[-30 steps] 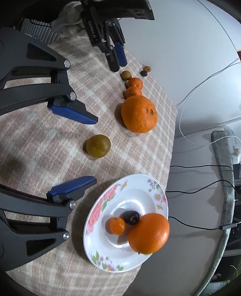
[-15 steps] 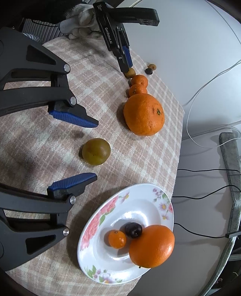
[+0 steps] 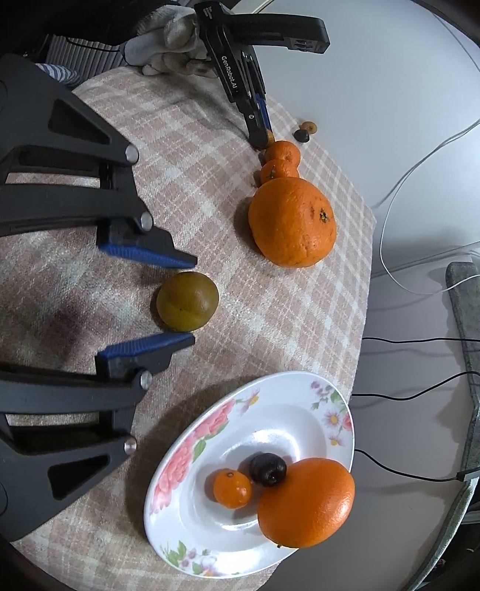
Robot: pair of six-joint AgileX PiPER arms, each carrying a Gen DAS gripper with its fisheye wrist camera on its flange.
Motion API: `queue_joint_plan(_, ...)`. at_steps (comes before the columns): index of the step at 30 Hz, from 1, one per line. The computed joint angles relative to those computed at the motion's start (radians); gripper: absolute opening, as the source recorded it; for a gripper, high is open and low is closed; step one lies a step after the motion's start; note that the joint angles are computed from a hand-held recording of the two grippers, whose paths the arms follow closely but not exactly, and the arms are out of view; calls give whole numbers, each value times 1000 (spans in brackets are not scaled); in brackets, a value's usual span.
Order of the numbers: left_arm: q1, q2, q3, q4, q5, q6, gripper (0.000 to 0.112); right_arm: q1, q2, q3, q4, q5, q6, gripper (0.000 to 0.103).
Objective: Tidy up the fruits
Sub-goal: 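Close the left tool on the kiwi while the right tool grasps the green fruit, then carry the kiwi with the left tool while the right tool carries the green fruit over the plate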
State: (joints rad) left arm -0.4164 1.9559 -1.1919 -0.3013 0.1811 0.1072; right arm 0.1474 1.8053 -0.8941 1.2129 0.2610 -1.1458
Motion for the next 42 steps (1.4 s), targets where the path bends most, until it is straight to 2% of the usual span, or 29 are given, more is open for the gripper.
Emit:
queue_joint_plan(9,0,-23,27,-45,-19,32,22,-11,-17,22,95,3,-83,31)
queue_joint_plan(18,-23,-102,77,-224,-40,201,22,-33,-97,89,225,2,-207,30)
queue_joint_plan(28,-107,-104,13,-419,-15,396,22,-105,-210,175,288,-3,-280,30)
queue_joint_plan(42,-229,62,-264,-316,83,289,22,-254,-246,200,295,12,-317,30)
